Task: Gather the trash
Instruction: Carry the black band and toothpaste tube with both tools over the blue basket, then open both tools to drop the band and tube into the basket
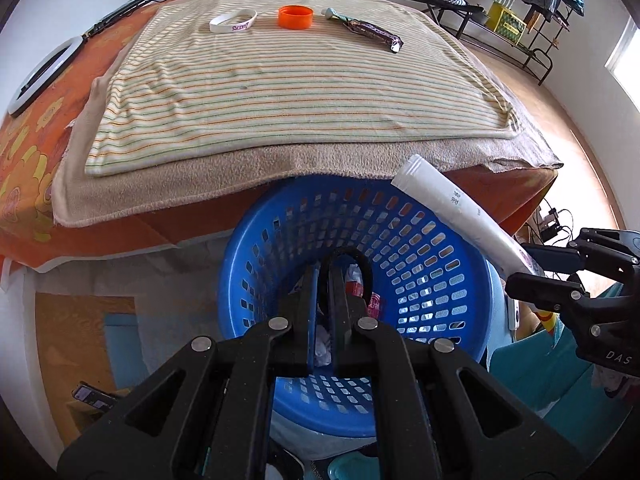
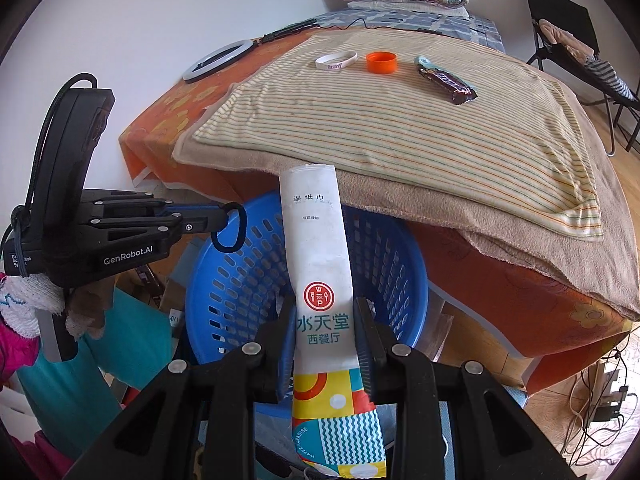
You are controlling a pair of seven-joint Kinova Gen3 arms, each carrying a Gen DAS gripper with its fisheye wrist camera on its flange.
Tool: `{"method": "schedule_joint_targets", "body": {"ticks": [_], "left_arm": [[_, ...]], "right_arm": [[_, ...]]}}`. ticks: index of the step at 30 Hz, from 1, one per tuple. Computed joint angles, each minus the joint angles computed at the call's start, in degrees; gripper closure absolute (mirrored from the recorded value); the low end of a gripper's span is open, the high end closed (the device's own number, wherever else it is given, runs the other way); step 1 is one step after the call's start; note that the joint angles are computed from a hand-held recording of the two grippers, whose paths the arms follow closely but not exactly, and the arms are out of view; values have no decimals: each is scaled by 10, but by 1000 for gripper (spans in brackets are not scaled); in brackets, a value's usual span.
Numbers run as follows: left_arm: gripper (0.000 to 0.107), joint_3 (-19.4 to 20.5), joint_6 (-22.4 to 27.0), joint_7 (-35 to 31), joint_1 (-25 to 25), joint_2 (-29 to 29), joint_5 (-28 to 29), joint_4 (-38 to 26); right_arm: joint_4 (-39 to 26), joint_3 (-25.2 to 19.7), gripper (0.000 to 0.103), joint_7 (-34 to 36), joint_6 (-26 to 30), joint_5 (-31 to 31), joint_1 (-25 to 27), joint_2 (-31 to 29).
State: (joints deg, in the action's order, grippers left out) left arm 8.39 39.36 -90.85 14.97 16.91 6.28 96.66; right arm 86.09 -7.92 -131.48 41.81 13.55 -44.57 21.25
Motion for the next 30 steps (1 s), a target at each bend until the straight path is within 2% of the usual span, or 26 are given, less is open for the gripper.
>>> {"method": "schedule_joint_targets", "body": {"ticks": [16,17,19,20,21,23,30], "left_arm": [[105,-6,17,18,22,30,-27,-10],[103,-3,22,14,19,33,-24,-13],[94,-4,26,16,21,36,-27,-14],[82,-6,23,21,24,35,-31,-12],[69,-9,19,27,28,34,-36,-10],[60,-11,10,35,32,30,-44,-5],[56,-13,14,48,34,32,-58,-8]], "right_arm": [[-2,-6,74,25,-4,-35,12,27],[-2,-6,74,27,-4,-37,12,28],[-2,-2,74,26,-3,-36,10,29],[-2,-1,68,25,-2,-38,10,30],[-1,-1,59,24,-3,-41,12,30],[3,2,46,18,-9,-43,13,28],[9,7,28,-4,-11,-43,16,23]]}}
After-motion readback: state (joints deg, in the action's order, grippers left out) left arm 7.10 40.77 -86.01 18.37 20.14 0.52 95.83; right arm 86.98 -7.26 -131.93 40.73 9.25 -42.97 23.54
